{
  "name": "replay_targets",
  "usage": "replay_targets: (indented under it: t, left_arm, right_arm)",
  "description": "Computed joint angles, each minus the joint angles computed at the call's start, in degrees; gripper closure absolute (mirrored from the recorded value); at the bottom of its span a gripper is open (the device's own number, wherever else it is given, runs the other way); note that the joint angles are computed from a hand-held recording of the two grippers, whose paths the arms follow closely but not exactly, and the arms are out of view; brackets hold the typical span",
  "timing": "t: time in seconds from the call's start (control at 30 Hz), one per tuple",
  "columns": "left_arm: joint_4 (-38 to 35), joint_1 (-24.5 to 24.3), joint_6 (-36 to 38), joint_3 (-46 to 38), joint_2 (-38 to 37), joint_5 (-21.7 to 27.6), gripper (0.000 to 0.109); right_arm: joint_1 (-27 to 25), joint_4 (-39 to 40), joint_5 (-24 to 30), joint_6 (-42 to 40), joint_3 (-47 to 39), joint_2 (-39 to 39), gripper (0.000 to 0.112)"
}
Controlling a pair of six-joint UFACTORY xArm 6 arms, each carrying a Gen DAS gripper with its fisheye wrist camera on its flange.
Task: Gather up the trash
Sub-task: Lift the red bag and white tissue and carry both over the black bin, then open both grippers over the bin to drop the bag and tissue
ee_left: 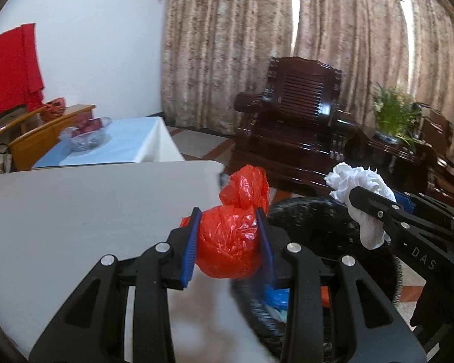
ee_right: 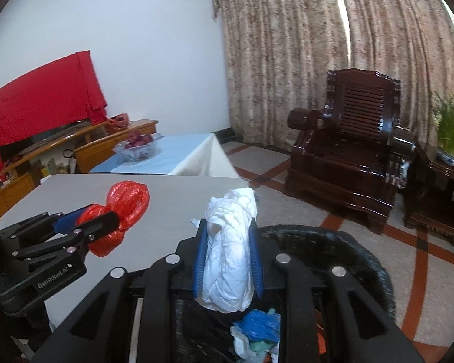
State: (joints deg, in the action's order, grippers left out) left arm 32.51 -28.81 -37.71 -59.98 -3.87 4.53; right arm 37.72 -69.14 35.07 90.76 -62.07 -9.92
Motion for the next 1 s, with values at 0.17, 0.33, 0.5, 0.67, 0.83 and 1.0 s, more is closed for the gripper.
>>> replay_targets:
  t: [0.17, 0.33, 0.5, 0.67, 0.83, 1.0]
  left_arm:
    - [-4.12, -2.80, 4.13, -2.09, 4.06, -1.69, 0.074]
    - [-6.30, -4.78, 6.93, -3.74, 7.64, -3.24, 0.074]
    - [-11.23, -6.83, 11.60, -5.91, 11.52, -3.48, 0.074]
    - [-15.21, -8.38, 15.37, -8.77, 15.39, -2.92, 0.074]
    - [-19.99, -9.41, 20.36, -11.68, 19.23, -2.36, 0.073]
    - [-32.57, -10.70, 31.88, -14.43, 22.45, -1.12, 0.065]
  right_arm:
    - [-0.98, 0.45, 2.37, 0.42, 4.22, -3.80, 0.087]
    - [-2.22, 0.80, 3.90, 1.08, 7.92, -6.78, 0.087]
    - [-4.29, 2.21, 3.48, 1.22, 10.78, -8.17, 0.087]
    - [-6.43, 3.72, 1.80, 0.84, 12.70, -7.93, 0.087]
    - [-8.57, 3.86, -0.72, 1.65, 14.30, -6.53, 0.086]
    - [-10.87, 4.11, -3.17, 1.81, 15.21, -4.52, 0.078]
